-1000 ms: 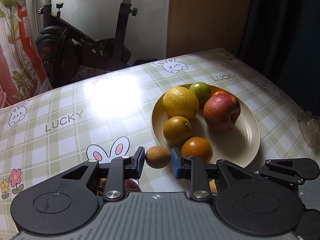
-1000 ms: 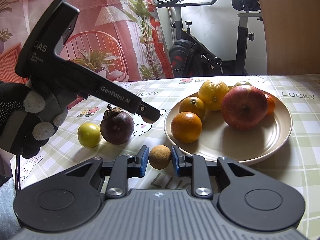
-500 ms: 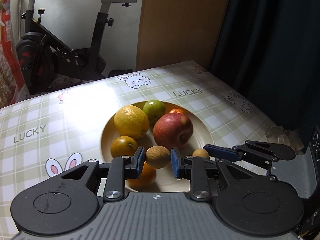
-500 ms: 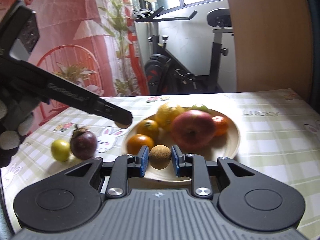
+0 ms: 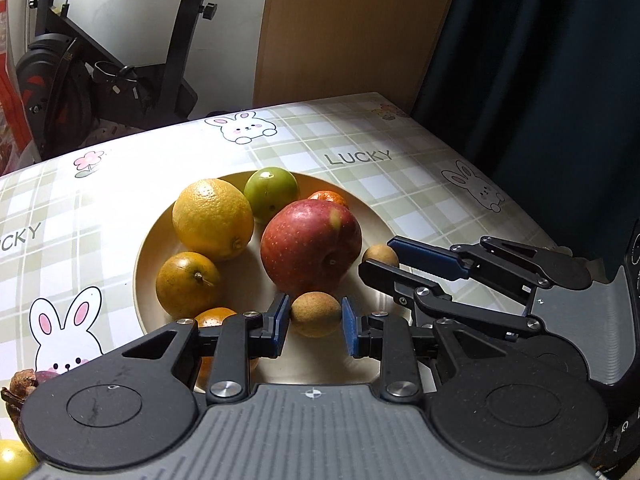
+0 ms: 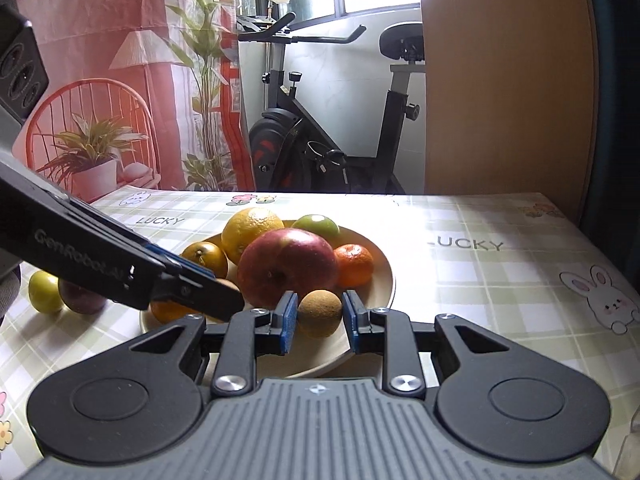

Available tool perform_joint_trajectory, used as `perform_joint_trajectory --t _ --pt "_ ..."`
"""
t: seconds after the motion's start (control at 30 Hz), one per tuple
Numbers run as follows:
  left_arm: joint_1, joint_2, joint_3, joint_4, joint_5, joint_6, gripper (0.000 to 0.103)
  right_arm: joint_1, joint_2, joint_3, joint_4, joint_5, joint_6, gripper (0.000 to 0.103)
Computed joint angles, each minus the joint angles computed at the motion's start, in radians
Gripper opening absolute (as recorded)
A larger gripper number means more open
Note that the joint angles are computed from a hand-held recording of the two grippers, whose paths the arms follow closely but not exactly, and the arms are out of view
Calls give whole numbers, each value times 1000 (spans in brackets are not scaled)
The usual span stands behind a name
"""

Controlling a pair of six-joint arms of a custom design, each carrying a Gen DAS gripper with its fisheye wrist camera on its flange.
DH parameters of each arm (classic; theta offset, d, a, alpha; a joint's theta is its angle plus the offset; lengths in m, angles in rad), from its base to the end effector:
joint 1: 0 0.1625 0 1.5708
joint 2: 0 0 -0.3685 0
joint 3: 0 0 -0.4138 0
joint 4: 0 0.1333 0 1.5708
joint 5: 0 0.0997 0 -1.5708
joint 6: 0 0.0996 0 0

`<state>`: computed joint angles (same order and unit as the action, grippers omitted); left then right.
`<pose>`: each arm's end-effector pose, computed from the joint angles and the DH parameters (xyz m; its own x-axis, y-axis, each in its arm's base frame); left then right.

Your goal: Organize fruits

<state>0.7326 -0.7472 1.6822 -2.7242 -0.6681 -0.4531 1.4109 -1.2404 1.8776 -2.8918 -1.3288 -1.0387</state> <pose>-0.3245 -0.5764 0.0414 -0.8039 0.0260 -0.5942 0.4158 0.7388 -0.5303 0.0611 -0.6080 0.2529 -0.6049 -0.6569 0.4502 -0.7841 0.3927 -0.4806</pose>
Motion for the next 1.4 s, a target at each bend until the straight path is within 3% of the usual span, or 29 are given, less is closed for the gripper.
perform_joint_trajectory --t 0.57,1.13,1.27,1.4 --pt "24 36 -28 0 -4 -9 30 12 36 -36 -21 -42 75 27" --pt "25 36 -31 28 4 -25 31 12 34 -31 -30 -45 84 27" --pt "26 36 -31 22 3 -25 35 11 33 -32 -25 -41 85 28" --pt "12 28 -19 17 20 -30 47 2 27 -33 -9 -20 93 29"
